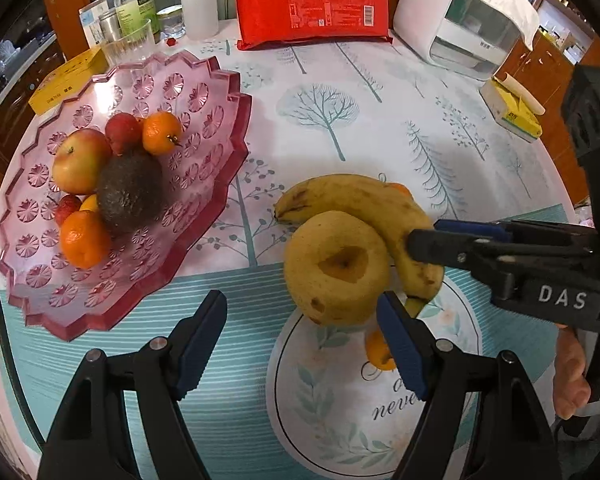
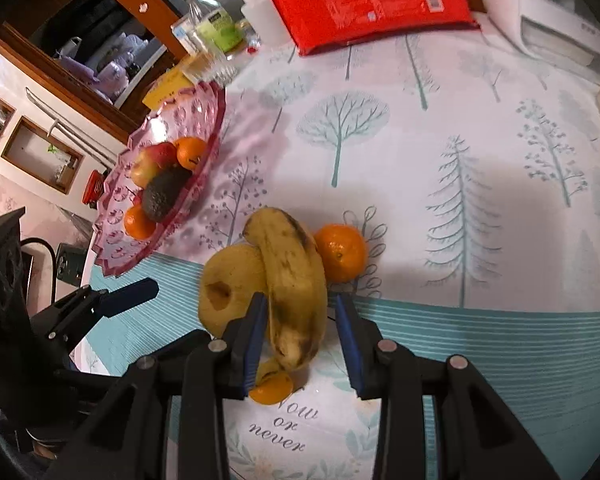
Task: Organize fruits
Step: 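Grasp the banana with the right tool while the left tool grasps the yellow pear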
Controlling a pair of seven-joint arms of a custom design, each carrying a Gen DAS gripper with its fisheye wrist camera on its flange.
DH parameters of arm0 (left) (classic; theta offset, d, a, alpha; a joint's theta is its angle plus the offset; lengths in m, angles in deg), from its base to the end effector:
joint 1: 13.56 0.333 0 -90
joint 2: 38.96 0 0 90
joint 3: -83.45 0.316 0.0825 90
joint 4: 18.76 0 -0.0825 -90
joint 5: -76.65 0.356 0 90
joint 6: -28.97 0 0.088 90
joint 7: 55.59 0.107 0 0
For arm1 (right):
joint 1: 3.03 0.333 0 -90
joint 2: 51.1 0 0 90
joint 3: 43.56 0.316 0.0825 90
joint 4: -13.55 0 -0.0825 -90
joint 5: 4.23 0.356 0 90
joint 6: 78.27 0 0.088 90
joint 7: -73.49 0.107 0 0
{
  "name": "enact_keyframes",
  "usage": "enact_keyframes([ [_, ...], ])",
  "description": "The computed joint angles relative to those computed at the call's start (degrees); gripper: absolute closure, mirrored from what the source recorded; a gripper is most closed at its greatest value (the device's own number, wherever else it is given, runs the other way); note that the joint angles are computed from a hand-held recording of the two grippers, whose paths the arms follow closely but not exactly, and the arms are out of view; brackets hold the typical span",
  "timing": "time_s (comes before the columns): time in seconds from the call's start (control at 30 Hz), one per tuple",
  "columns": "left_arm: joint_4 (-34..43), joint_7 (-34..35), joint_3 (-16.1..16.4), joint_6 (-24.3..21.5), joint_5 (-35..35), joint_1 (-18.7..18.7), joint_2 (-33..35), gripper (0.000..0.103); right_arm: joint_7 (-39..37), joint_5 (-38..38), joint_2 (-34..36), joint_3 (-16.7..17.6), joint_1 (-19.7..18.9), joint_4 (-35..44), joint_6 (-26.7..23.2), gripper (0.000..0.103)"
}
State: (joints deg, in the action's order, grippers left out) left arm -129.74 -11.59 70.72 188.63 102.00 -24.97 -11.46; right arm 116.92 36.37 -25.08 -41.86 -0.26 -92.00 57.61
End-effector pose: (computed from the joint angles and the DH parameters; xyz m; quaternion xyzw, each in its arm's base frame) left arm 0.5765 -0.2663 0.3010 -0.7060 0.6782 -0.1782 0.0994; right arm 0.6291 0.0550 0.3084 -0.8012 0.5395 0.0730 0.2485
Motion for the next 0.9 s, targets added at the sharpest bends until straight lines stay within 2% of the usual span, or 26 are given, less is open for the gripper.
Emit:
enact_keyframes([
  [0.1, 0.26, 1.22, -0.82, 0.45, -1.04, 1.07, 0.58, 0.027, 0.85, -0.60, 2.04, 0.04, -0.23, 2.12, -2.72, 0.068],
  [0.37, 1.15, 3.07, -1.56, 0.74, -2.69, 1.98, 1.68, 0.027, -1.71, 5.18, 6.11, 1.61, -4.39, 7.23, -11.76, 0.068],
  [0.5, 2.30, 3.40, -1.52, 0.38, -2.87, 1.64, 2.44, 0.027, -3.63, 6.03, 4.61, 1.27, -3.84, 4.96, -9.62, 0.071],
  [0.73, 4.83, 4.53, -2.05, -0.38, -3.85, 1.36, 4.36, 0.027, -9.19, 9.88, -1.33, 1.17, -3.29, -1.75, -1.40, 0.072],
  [0.9, 8.49, 5.49, -2.18, -2.09, -4.00, 0.36, 6.88, 0.027, -11.44, 11.77, -3.83, 0.57, -3.59, -3.52, 0.92, 0.072],
])
